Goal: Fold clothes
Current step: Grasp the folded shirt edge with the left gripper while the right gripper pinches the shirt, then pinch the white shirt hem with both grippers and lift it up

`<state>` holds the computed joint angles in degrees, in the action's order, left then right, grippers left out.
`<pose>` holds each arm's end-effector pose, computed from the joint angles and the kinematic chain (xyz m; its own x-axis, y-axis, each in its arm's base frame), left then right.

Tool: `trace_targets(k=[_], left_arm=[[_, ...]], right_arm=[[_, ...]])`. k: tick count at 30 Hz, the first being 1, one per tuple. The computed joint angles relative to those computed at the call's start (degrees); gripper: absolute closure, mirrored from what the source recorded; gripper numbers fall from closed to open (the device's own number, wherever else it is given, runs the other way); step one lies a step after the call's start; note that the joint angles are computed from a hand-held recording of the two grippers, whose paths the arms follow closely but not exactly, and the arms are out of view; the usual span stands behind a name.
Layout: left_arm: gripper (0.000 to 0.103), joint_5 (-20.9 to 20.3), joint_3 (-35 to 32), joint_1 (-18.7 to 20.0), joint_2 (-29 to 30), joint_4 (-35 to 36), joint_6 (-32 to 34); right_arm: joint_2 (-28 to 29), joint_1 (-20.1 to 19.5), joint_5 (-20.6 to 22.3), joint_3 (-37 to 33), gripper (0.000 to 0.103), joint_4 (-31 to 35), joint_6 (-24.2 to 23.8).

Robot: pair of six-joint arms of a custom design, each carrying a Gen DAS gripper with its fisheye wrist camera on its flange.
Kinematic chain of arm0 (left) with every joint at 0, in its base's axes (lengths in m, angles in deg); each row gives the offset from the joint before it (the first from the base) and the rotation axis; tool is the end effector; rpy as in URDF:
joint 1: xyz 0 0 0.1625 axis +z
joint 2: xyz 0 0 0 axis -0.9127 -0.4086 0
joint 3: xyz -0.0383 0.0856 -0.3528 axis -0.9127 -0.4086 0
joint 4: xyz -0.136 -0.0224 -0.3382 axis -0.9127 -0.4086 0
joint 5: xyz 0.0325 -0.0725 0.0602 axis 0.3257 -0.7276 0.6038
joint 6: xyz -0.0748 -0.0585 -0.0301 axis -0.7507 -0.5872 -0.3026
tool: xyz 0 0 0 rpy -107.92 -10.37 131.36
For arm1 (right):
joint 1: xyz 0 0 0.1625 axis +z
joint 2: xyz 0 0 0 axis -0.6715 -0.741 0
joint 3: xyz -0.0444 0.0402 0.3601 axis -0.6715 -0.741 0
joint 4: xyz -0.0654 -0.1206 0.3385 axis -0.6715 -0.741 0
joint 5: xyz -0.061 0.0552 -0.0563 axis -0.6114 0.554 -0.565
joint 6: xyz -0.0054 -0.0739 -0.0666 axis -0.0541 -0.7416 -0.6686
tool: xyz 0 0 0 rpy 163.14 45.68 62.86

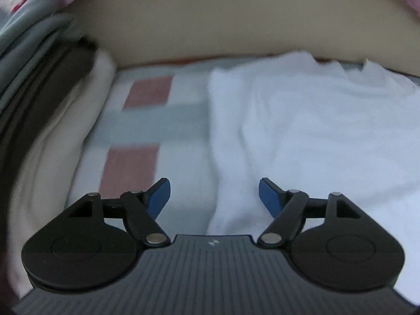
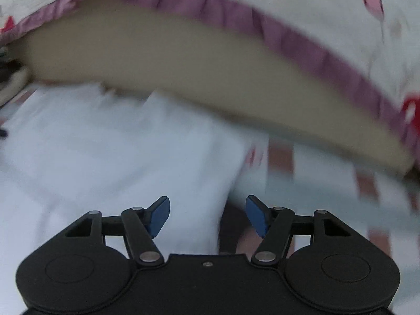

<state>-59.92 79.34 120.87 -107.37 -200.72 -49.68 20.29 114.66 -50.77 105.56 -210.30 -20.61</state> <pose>-0.1754 -0.6201 0.0358 -0.6790 0.0788 -0.7299 0.4523 0.8281 -0.3313 -0.0816 -0.6163 0.3222 -0.6607 -0.2170 0.7186 -0.5867 0.7465 -0.3140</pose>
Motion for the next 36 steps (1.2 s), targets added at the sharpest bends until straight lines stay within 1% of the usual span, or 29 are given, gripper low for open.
trace_targets(k=[1,4,5,7,9,12,14,15,17,18,19,21,23,25,28,30,32,33,35,36], left_arm=[[0.029,-1.8,3.71,-0.25,-2.93,0.58,-2.23],[0.029,-10.71,14.15,-0.59,-11.96,3.39,-9.75],[0.029,-13.52,17.12,-0.73,-14.52,4.35,-11.99],[0.029,-17.88,22.44,-1.31,-18.65,5.7,-16.59],[0.029,-21.64,25.91,-1.7,-21.37,7.34,-20.45],[0.029,-24.14,28.7,-2.86,-23.07,9.22,-23.67],[0.029,-24.08,29.45,-4.05,-23.28,10.64,-23.89],[0.029,-24.31,29.79,-4.28,-23.4,10.98,-23.69],[0.029,-25.53,30.21,-4.69,-23.83,11.76,-23.86],[0.03,-25.87,30.58,-4.93,-24.15,11.87,-24.31],[0.034,-25.75,31.3,-5.36,-24.58,11.69,-25.14],[0.039,-25.51,32.59,-6.1,-25.67,11.88,-26.81],[0.039,-25.64,33.67,-6.59,-26.7,12.04,-27.99],[0.039,-26.31,33.94,-6.53,-27.07,12.66,-27.98],[0.038,-26.62,32.79,-6.82,-26.38,17.7,-29.03],[0.037,-27.09,32.51,-7.26,-26.2,20.1,-29.64],[0.037,-27.26,33.9,-7.75,-27.13,19.15,-30.98],[0.037,-27.83,34.84,-7.56,-27.91,18.04,-31.64],[0.039,-31.21,35.21,-5.76,-28.96,17.56,-31.29],[0.044,-33.56,35.08,-4.6,-29.26,17.56,-30.65]], right_arm=[[-3.28,-0.82,0.18,2.78,0.034,2.9,1.1],[-13.09,-3.85,1.52,10.63,0.034,10.83,6.14],[-16.1,-5.15,2.7,12.91,0.034,13.43,8.23],[-21.55,-7.99,5.6,16.43,0.034,19.05,12.29],[-26.08,-11.23,9.48,18.98,0.034,24.56,15.25],[-30.55,-15.1,14.24,22.41,0.034,27.95,18.08],[-32.46,-17.51,16.62,23.77,0.033,30.81,20.3],[-33.04,-18.38,16.92,23.8,0.033,32.95,21.7],[-33.11,-19.08,15.78,22.3,0.033,37.93,24.65],[-32.99,-19.38,15.45,21.35,0.033,40.04,25.71],[-32.84,-19.68,15.14,20.38,0.033,42.14,26.76],[-33.64,-21.58,17.7,19.65,0.033,45.43,27.06],[-34.72,-23.9,21.35,19.26,0.033,48.92,27.3],[-35.65,-26.21,25.3,19.28,0.033,52.01,26.53],[-35.87,-28.89,31.09,19.58,0.031,54.82,25.45],[-36.18,-29.97,34.6,20.03,0.032,56.69,23.08],[-37.34,-30.15,35.86,21.17,0.035,57.64,19.15],[-38.0,-29.92,35.56,21.68,0.037,57.77,17.47],[-39.06,-29.67,34.08,21.91,0.04,59.46,15.53],[-39.25,-29.8,33.75,21.55,0.042,61.37,15.1]])
